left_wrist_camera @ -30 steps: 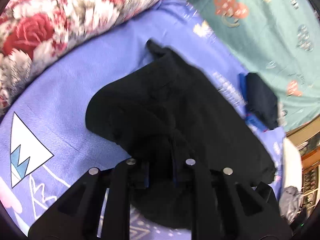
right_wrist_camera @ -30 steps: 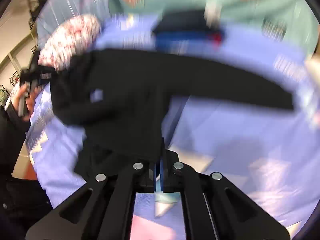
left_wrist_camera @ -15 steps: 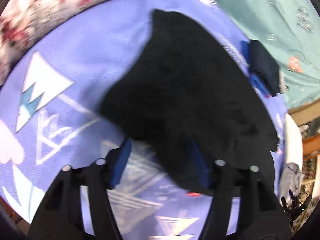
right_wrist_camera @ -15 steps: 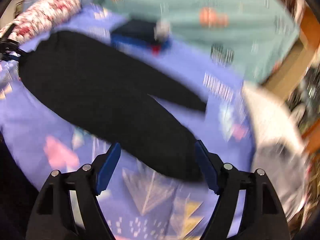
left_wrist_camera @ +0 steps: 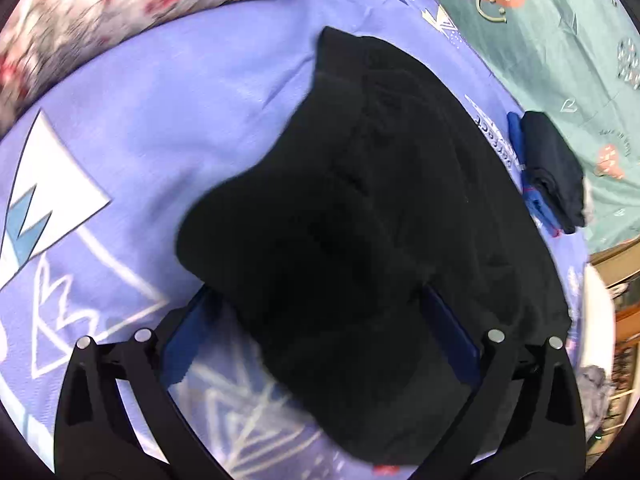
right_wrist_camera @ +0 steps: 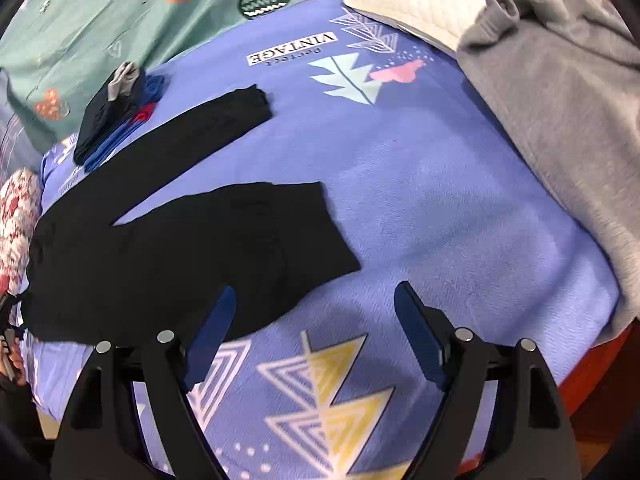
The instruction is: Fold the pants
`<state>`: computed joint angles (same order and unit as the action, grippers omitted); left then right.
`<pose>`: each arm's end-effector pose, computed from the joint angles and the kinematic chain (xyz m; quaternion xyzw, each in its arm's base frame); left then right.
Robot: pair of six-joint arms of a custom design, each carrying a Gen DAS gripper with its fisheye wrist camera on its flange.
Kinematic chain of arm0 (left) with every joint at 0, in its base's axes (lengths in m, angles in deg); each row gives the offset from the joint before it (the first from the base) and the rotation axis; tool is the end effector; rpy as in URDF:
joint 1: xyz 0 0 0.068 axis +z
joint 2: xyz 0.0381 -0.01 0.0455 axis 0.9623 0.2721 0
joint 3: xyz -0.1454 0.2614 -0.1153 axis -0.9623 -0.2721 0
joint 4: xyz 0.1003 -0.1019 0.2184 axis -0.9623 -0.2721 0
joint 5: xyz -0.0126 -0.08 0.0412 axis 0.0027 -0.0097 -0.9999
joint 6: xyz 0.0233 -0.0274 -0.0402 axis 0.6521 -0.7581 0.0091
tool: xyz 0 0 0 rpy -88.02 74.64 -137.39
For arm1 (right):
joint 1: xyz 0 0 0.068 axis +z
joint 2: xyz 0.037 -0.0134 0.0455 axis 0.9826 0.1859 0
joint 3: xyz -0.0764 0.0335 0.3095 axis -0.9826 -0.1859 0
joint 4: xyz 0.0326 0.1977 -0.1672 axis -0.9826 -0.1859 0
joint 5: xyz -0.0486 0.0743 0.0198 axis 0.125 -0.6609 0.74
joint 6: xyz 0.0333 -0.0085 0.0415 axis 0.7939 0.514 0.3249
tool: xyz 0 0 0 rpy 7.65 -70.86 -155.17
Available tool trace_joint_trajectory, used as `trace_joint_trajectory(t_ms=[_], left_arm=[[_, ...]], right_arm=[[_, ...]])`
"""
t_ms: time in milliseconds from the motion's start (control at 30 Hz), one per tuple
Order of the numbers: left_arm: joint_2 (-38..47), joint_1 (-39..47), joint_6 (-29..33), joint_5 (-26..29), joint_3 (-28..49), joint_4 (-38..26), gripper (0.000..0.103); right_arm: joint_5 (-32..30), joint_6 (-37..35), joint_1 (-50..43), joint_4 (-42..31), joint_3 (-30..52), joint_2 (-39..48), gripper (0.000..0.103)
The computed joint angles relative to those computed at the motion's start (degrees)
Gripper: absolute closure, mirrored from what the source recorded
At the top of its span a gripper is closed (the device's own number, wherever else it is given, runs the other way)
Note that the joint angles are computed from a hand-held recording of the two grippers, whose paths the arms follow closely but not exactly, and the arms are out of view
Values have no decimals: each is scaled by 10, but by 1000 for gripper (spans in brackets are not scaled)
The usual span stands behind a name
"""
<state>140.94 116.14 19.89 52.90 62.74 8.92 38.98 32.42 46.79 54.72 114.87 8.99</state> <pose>0.3467 0.2889 0.2102 -0.2614 0.9182 -0.1471 0.2589 0.2475 -0.1419 0.1972 0.1499 0.9409 0.0896 0.2903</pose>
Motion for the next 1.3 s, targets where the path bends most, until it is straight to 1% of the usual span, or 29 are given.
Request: trace_joint_trajectory(t_ms=[33, 67, 100, 167, 200, 267, 300, 333, 367, 400, 467, 500, 533, 567, 633, 667, 733, 767, 800, 833, 900, 933, 1033, 1100, 1133, 1200, 1233, 1300], left_arm=[[-3, -8, 0, 10, -5, 6, 26], [4, -17, 19, 34, 9, -18, 79], [10, -24, 36, 41, 23, -44, 86], [-15, -37, 52, 21, 2, -28, 86], [-29, -42, 65, 14, -2, -30, 86], [-41, -43, 66, 17, 7, -48, 86], [-49, -37, 68, 23, 11, -58, 86], [-56, -31, 71, 28, 17, -66, 86], [-61, -23, 77, 34, 19, -76, 86], [-64, -12, 84, 44, 32, -97, 86], [-67, 2, 89, 57, 53, -125, 86], [-64, 9, 93, 63, 75, -154, 86], [-63, 9, 90, 64, 89, -170, 86], [-58, 16, 97, 65, 113, -203, 86], [-57, 22, 116, 62, 140, -246, 86], [-49, 23, 136, 51, 163, -282, 84], [-38, 23, 170, 19, 178, -325, 70], [-29, 21, 185, -20, 176, -335, 59], [-28, 21, 181, -48, 161, -321, 45], [-23, 25, 182, -76, 150, -312, 42], [-6, 42, 193, -128, 127, -298, 43], [-1, 51, 195, -143, 120, -290, 43], [0, 95, 197, -114, 108, -281, 42], [-14, 110, 205, -93, 80, -268, 31], [-23, 110, 205, -88, 61, -256, 31], [-37, 105, 211, -65, 22, -243, 30], [-44, 95, 210, -65, 5, -232, 30], [-70, 77, 201, -55, -40, -187, 26]], right_arm=[[-2, 1, 3, 2, 1, 4, 19], [-6, 3, 7, 7, 1, 8, 18], [-4, 10, 18, 13, -1, 11, 16], [14, 12, 46, 14, 8, 29, 14], [29, 11, 59, 10, 14, 41, 14], [66, 11, 87, 10, 23, 67, 15], [90, 11, 100, 21, 19, 66, 28], [93, 5, 107, 22, 16, 58, 67], [80, 1, 105, 11, 19, 45, 75], [44, -1, 94, -2, 23, 37, 89], [12, -8, 77, 0, 14, -13, 89], [-8, -13, 64, -16, 17, -40, 89], [-26, -16, 55, -32, 22, -56, 89], [-46, -25, 41, -60, 31, -88, 89], [-69, -41, 21, -103, 47, -146, 89], [-71, -45, 14, -120, 59, -159, 89], [-61, -50, 3, -149, 80, -170, 89], [-48, -56, -2, -160, 88, -161, 89], [-38, -63, -3, -169, 91, -149, 89], [-23, -71, 1, -172, 86, -134, 89], [9, -75, 10, -162, 66, -104, 89], [21, -76, 11, -148, 51, -87, 88], [46, -62, 18, -80, 11, -31, 88], [51, -49, 24, -54, -1, -20, 88], [48, -44, 22, -42, -4, -14, 87], [45, -38, 23, -35, -1, -6, 86], [43, -36, 22, -34, 0, -5, 86], [41, -37, 21, -29, -6, -6, 86]])
